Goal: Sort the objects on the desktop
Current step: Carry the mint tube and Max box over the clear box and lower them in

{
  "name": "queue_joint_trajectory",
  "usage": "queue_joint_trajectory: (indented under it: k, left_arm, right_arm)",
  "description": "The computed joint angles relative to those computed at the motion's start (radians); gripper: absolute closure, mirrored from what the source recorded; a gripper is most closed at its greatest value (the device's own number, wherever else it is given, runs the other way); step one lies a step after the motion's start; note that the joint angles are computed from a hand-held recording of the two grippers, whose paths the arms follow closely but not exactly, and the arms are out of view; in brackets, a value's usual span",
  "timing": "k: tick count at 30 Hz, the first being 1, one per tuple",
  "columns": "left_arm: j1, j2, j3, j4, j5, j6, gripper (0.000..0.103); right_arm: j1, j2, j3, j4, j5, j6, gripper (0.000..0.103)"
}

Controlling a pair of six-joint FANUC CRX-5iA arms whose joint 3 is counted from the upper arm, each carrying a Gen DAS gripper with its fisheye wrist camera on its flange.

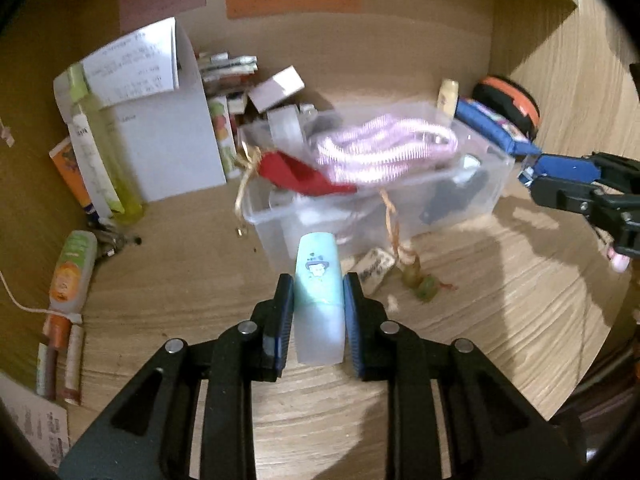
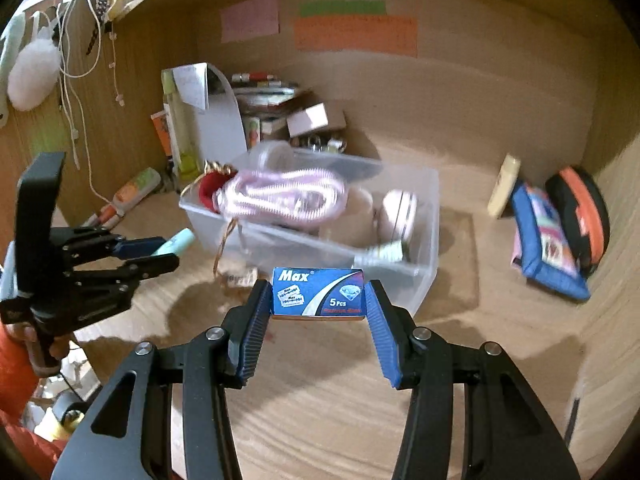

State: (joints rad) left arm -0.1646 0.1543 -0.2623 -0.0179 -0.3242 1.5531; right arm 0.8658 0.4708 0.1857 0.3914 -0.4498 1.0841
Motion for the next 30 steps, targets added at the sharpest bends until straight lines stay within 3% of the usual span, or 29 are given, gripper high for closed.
queue_joint_trajectory:
  k: [3, 7, 9, 14, 20, 30]
  left_arm:
    - [0.004, -0.013, 0.002, 0.016, 0.014, -0.005, 0.079]
    - [0.024, -0.034, -0.033, 0.150, 0.063, -0.118, 0.079]
    - [0.033, -0.038, -0.063, 0.278, 0.092, -0.233, 0.079]
    - [0.044, -0.031, -0.089, 0.491, 0.127, -0.417, 0.079]
    - [0.046, -0.003, -0.067, 0.623, 0.135, -0.530, 0.079]
    - [0.045, 0.093, 0.069, 0.631, 0.061, -0.547, 0.079]
  right_arm:
    - [0.001, 0.005, 0.012, 0.015, 0.008, 0.005, 0.059]
    - [0.000, 0.017, 0.037, 0.022, 0.018, 0.015, 0.059]
    - [-0.003, 0.022, 0.051, 0.010, 0.020, 0.029, 0.059]
    - [-0.019, 0.056, 0.145, -0.112, -0.020, 0.139, 0.059]
    - [-0.042, 0.115, 0.252, -0.157, -0.074, 0.173, 0.059]
    - [-0.065, 0.217, 0.414, -0.159, -0.149, 0.188, 0.059]
